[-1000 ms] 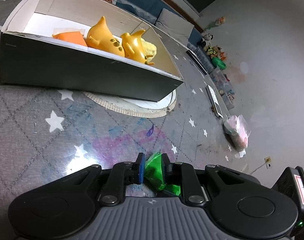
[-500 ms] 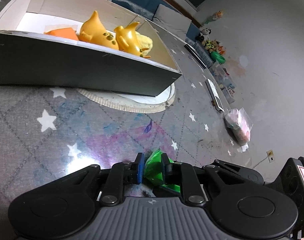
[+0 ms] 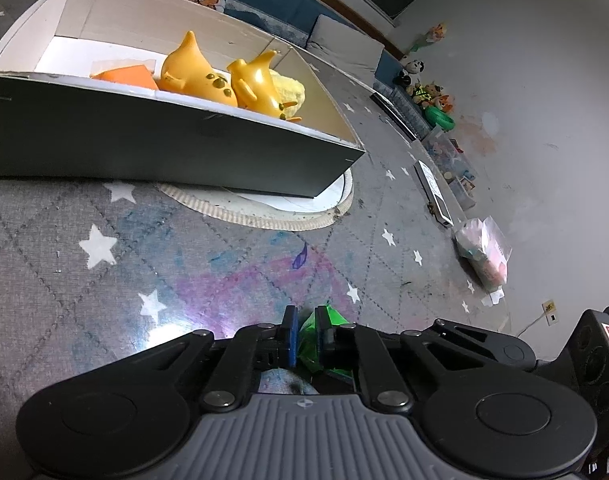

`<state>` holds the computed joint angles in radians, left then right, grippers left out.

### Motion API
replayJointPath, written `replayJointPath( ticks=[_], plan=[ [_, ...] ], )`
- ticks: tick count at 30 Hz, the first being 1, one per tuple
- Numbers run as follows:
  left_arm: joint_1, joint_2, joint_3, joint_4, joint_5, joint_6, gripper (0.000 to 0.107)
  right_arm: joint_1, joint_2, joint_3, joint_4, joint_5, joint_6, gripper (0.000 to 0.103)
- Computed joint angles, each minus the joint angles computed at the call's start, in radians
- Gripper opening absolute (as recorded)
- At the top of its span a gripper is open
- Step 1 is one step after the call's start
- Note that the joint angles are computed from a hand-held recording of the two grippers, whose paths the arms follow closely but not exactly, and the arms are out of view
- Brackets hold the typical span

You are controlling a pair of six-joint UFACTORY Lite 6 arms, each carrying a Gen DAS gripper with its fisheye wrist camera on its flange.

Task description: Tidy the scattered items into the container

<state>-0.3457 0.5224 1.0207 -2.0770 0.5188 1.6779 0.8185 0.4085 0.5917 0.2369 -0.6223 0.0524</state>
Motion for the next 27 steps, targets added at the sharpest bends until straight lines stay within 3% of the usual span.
replayJointPath(
  ticks=[18,27],
  plan=[
    [0.014,-0.016,0.004,0.026,0.008,-0.025,0.01,0.021,-0.034,-0.006,0.061,0.005,-0.09,0.033],
    [0.033,-0.08,0.053,0.04,-0.041,-0.034,0.009,-0.009,-0.078,0.04,0.079,0.007,-0.2,0.032]
  ],
)
